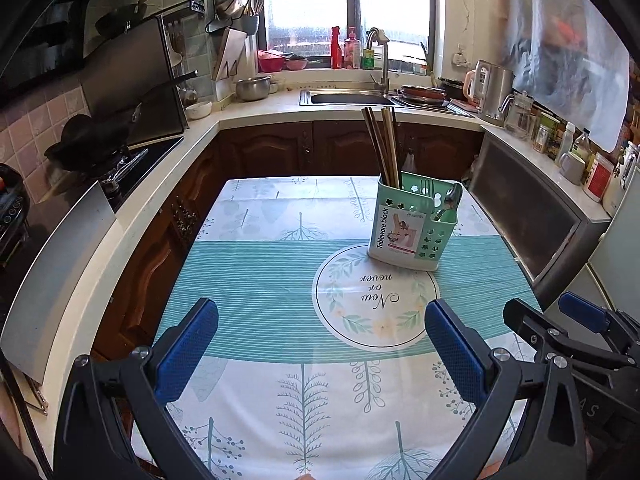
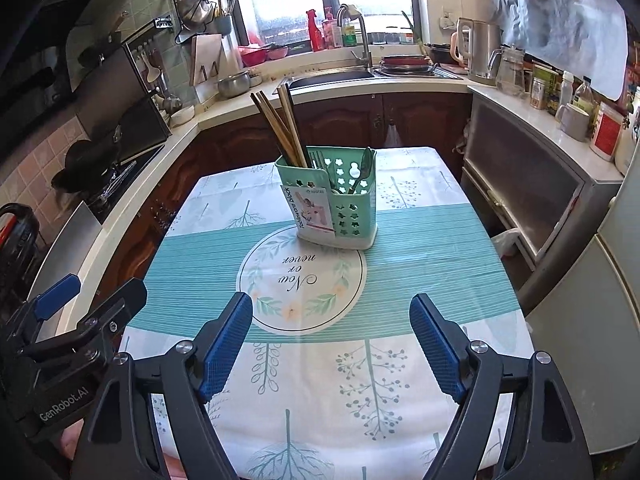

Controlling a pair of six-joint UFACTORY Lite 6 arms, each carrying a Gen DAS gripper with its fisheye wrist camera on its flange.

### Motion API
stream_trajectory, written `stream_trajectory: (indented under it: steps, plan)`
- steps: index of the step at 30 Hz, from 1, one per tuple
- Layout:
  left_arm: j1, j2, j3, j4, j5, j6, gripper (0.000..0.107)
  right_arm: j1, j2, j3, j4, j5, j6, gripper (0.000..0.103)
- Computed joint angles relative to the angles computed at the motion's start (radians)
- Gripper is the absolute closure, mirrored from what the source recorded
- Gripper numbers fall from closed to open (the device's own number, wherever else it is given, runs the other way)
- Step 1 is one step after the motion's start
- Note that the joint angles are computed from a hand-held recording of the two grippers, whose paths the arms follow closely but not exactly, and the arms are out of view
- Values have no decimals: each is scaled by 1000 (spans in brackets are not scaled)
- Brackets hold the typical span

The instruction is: Organize utensils

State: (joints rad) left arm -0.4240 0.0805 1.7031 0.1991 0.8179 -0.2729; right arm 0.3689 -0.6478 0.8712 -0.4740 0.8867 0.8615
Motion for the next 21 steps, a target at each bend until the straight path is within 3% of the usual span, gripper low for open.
stream_trajectory:
  steps: [3, 21]
  plan:
    - [2, -2, -1, 6, 3, -10, 5, 51, -29, 1, -9, 45, 24, 21]
    - [29, -12, -24, -28, 1, -3, 5, -76, 141, 142, 63, -14, -123, 21]
